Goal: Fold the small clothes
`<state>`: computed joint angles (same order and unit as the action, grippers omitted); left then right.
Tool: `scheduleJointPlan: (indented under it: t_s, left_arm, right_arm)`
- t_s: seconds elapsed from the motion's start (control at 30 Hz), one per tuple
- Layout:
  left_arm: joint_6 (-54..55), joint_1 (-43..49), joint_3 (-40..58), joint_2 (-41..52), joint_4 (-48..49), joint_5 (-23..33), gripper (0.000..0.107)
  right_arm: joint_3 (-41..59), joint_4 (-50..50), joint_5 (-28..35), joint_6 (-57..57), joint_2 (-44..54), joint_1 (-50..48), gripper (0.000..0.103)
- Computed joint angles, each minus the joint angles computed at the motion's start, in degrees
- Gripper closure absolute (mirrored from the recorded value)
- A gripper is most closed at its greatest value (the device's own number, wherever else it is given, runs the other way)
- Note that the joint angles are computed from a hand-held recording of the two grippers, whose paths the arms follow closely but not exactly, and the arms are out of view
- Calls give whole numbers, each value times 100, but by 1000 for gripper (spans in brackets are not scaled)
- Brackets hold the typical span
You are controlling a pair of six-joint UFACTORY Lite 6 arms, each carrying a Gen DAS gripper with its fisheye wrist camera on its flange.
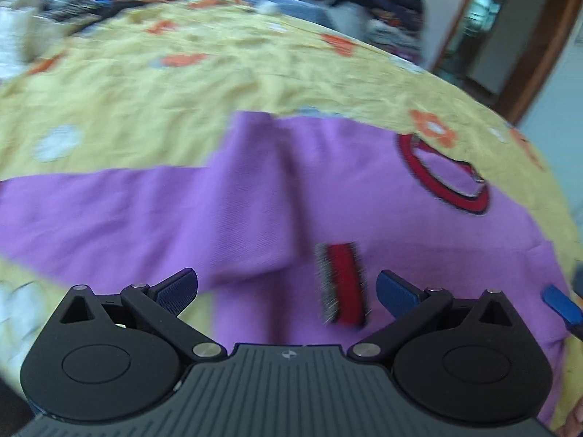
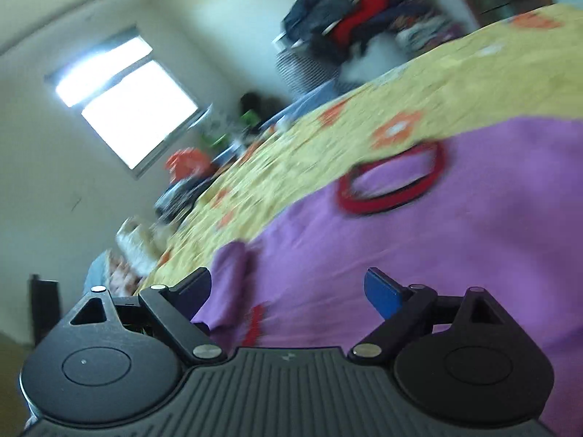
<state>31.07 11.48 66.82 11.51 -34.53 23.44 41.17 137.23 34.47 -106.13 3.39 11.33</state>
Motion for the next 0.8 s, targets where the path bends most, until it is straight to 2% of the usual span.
scheduleJointPlan:
  t_s: [0.1,0.17,0.27,0.4,0.5,0.57,0.73,0.8]
  left_arm:
    - [379,93,1164,1248,-571,884,4]
    - [420,148,1508,1531,-788,1017,4]
    - [3,310,2254,2006,-692,1725,6]
    - [699,835,2395,2085,-1927,2872,5]
    - [438,780,2404,2133,-1628,2871,5]
    - [300,696,2217,2067,-1426,2661,8]
    - [756,657,1967,2077,-2029,2687,10]
    - [800,569,2148,2283,-2113,2773,24]
  right_arm:
    - [-676,-715,34,328,-623,-1045,11]
    - [-1020,-1109,279,582,-771,-1774,9]
    - [-1442,-1772,793,913,-856,-2816,6]
    - [-1785,-1866,1254,575,-710,-3472,5]
    - [-1833,-1870,1327,702,-707,-3527,5]
    - [-1829,-1798,1371,610,-708,-3437,5]
    - [-1782,-1526,1397,501,-752,-3031,5]
    - [-1739,-1360,1279,311,-684,-2878,5]
